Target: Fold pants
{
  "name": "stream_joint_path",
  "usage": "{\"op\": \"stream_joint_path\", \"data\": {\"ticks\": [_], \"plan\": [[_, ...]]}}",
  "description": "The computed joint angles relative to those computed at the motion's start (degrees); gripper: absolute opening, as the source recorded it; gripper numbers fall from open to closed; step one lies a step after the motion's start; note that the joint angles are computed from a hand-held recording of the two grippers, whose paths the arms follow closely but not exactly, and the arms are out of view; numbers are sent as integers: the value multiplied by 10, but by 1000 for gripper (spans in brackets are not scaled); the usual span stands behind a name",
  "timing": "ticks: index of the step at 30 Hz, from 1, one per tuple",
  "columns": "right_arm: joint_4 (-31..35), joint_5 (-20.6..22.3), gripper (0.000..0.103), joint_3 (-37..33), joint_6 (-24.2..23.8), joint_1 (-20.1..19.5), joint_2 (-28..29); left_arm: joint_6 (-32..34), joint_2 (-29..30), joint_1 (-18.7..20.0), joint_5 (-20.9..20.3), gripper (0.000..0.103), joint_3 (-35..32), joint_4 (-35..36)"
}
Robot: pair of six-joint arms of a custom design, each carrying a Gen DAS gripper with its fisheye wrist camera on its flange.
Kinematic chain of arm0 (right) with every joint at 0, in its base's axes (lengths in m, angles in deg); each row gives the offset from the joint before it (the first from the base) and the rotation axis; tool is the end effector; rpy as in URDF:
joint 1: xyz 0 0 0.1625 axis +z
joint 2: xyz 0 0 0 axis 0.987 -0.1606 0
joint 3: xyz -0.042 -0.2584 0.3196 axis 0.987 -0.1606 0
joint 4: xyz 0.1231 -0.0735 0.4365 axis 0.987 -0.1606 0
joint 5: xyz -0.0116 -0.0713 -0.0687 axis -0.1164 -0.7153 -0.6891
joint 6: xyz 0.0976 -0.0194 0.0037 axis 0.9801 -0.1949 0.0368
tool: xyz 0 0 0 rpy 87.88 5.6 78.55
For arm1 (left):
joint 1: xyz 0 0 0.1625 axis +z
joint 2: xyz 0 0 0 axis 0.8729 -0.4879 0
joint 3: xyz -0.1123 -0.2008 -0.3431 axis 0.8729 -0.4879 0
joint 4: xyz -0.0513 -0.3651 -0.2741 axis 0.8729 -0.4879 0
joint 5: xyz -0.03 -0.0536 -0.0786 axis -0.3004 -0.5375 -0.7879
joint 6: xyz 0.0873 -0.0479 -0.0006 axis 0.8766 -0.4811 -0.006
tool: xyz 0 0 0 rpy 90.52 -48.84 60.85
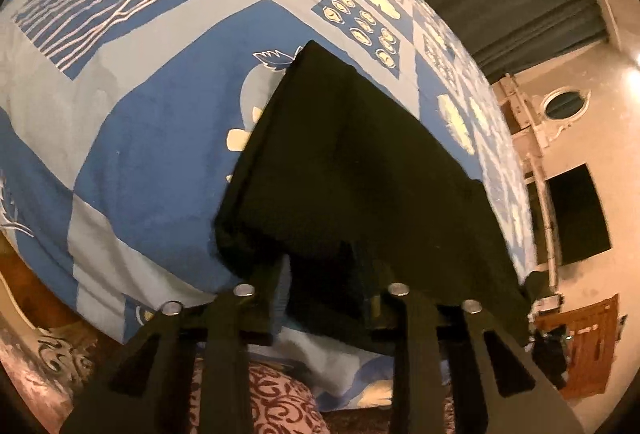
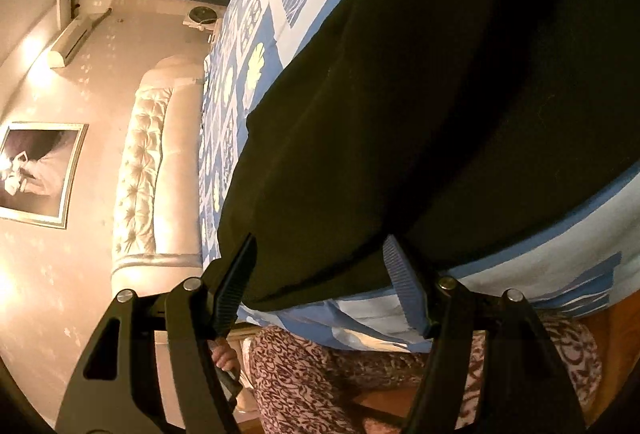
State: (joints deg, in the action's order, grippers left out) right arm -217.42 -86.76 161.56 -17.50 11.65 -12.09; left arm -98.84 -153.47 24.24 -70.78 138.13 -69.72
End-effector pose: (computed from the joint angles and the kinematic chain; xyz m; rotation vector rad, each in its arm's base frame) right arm 0.1648 -0.4905 0.0780 0.4908 2.8467 -0.5741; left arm 0.1224 -0.4989 0.3742 -0.3054 2.7630 -0.8824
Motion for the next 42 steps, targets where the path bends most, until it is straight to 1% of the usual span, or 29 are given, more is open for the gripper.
{"op": "stream_joint_path", "data": {"ticks": [2,3,5,6,7,8,9,10,13,15,18,21,23,24,25,26,28,29,30,31,32,34,35,36,37,38,40,41,42], "plan": [[-3,-9,65,-6,0,4,9,3,1,-4,13,21,1,-2],[-4,-14,63,-8,0,6,11,1,2,-5,17,19,2,-4],[-7,-30,55,-16,-1,11,20,-7,3,-5,20,16,1,-5],[-2,-36,48,-20,-3,12,21,-12,4,-5,21,15,1,-6],[2,-46,38,-24,-4,15,25,-16,4,-5,22,14,0,-6],[7,-66,32,-28,-1,20,28,-20,5,-6,24,13,0,-7],[11,-78,19,-31,1,23,32,-23,4,-6,25,12,1,-7],[12,-85,12,-33,1,24,34,-26,2,-7,26,12,1,-7],[-4,-93,8,-28,3,28,32,-34,-7,-9,24,12,4,-4],[-7,-109,8,-27,-8,45,27,-42,-17,-12,25,12,8,1],[-5,-117,8,-20,-9,57,16,-37,-30,-16,34,12,14,10],[24,-116,8,-14,3,46,10,-25,-27,-2,22,12,17,12],[39,-97,8,-9,19,29,8,-16,-25,2,14,13,17,9],[33,-78,10,-6,32,21,7,-11,-24,1,15,14,15,12],[31,-65,14,-2,38,16,1,-5,-28,-3,18,14,15,18],[37,-65,17,-1,37,18,-7,0,-34,-7,21,15,17,20],[51,-70,29,4,7,25,-37,10,-46,-22,42,15,22,32],[55,-77,31,7,-4,27,-51,17,-54,-29,51,15,26,42],[56,-97,38,16,-23,29,-80,21,-59,-34,54,15,28,49],[55,-108,42,22,-37,26,-100,29,-68,-45,65,15,35,58],[53,-128,42,30,-58,20,-133,36,-75,-56,77,15,41,60],[51,-160,42,40,-80,3,-185,55,-85,-83,104,16,53,57],[48,-176,42,45,-95,-17,-223,64,-86,-95,112,20,57,52],[45,-185,45,46,-106,-32,-245,72,-84,-110,121,35,59,44],[48,-201,51,43,-121,-51,-270,77,-79,-117,123,42,59,34],[56,-231,52,33,-139,-73,-293,82,-72,-124,120,48,58,19],[74,-275,52,16,-165,-109,-313,87,-48,-137,124,48,51,-1],[84,-287,52,8,-168,-123,-316,90,-35,-140,124,48,47,-8],[107,-288,52,-5,-164,-149,-321,91,-22,-142,125,49,42,-15]]}}
